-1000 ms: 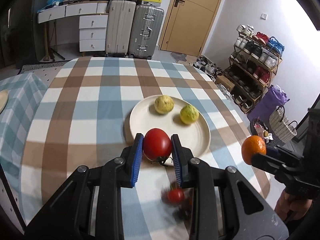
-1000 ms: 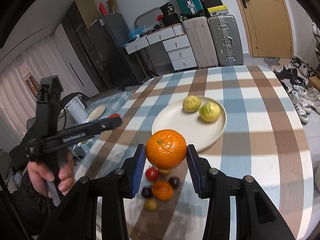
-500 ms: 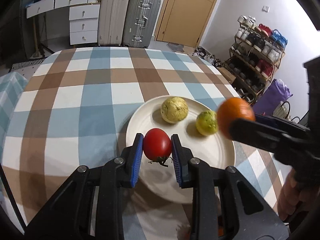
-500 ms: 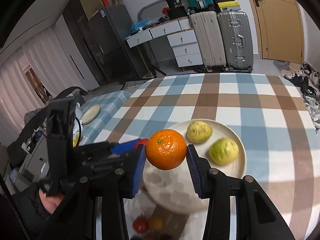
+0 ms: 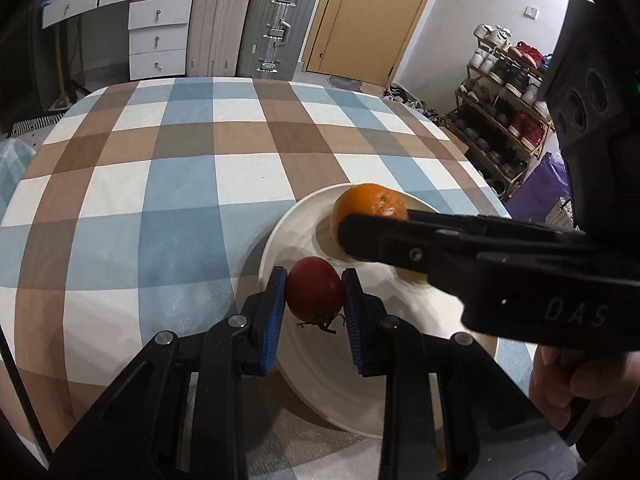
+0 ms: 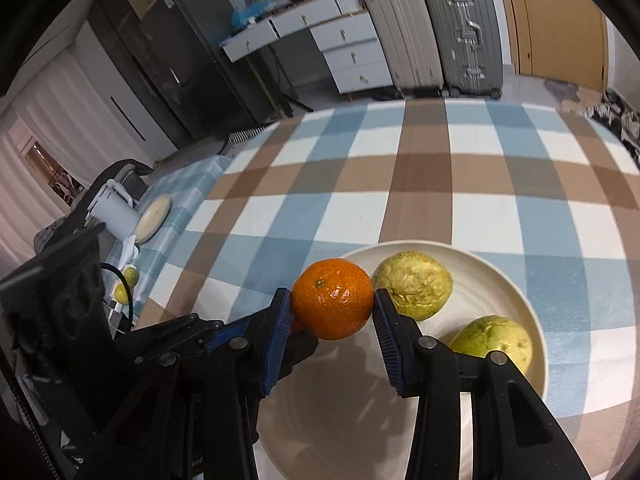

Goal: Organize fruits
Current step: 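Carry the tomato and orange onto the white plate and open both tools, then withdraw both tools from the plate toward the remaining fruits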

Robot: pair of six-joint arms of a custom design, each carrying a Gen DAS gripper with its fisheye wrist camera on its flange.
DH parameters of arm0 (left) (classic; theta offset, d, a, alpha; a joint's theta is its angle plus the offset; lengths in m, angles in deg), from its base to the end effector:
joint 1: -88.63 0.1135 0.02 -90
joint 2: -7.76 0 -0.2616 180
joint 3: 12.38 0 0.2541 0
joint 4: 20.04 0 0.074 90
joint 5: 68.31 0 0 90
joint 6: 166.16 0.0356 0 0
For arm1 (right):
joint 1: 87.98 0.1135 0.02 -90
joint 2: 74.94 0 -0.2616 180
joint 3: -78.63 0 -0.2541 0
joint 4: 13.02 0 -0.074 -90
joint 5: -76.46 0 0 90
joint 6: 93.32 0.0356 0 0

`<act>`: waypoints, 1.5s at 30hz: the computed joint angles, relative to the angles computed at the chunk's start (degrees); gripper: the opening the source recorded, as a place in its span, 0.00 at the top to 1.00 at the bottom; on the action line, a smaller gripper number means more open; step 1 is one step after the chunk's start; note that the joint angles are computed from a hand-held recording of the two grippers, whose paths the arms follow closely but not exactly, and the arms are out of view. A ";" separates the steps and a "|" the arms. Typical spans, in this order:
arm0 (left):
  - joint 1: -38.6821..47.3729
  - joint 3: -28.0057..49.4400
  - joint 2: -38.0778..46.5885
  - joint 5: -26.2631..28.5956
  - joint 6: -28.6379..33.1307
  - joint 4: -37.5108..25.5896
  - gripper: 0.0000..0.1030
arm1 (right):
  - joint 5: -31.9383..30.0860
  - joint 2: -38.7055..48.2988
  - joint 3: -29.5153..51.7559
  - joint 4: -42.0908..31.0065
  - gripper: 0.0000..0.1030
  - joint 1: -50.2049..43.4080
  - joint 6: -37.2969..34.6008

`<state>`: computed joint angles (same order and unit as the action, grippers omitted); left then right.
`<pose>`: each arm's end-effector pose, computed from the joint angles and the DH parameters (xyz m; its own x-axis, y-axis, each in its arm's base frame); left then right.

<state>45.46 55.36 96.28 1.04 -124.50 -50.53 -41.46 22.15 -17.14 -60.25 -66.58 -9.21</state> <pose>0.2405 -0.2084 0.2011 -0.7363 -0.2679 -0.6214 -0.1065 0.9527 -0.2846 0.3222 0.1442 0.2251 -0.7474 -0.3903 -0.5377 -0.6198 0.7011 0.3526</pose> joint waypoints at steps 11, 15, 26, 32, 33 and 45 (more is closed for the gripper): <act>0.55 -1.17 -0.33 0.83 -0.69 2.26 0.75 | 2.66 1.92 -0.07 1.81 0.58 1.72 5.76; 0.11 -0.60 -0.38 0.43 -0.15 1.83 0.68 | 1.28 -0.28 -2.28 3.97 0.51 -0.05 8.30; -4.44 1.81 -4.20 -5.43 -3.07 -5.27 0.53 | -6.22 -10.85 -7.21 1.21 0.47 -8.06 6.20; -12.65 6.85 -6.99 -14.75 -8.12 -15.03 0.33 | -9.71 -18.92 -12.05 -3.27 0.47 -15.27 1.58; -15.23 8.34 -7.06 -18.09 -10.18 -17.90 0.28 | -10.73 -20.81 -13.23 -4.19 0.46 -16.99 0.40; -38.86 33.12 6.62 -38.11 -48.84 -62.44 0.00 | -21.18 -36.59 -19.40 -16.32 0.08 -32.86 -13.92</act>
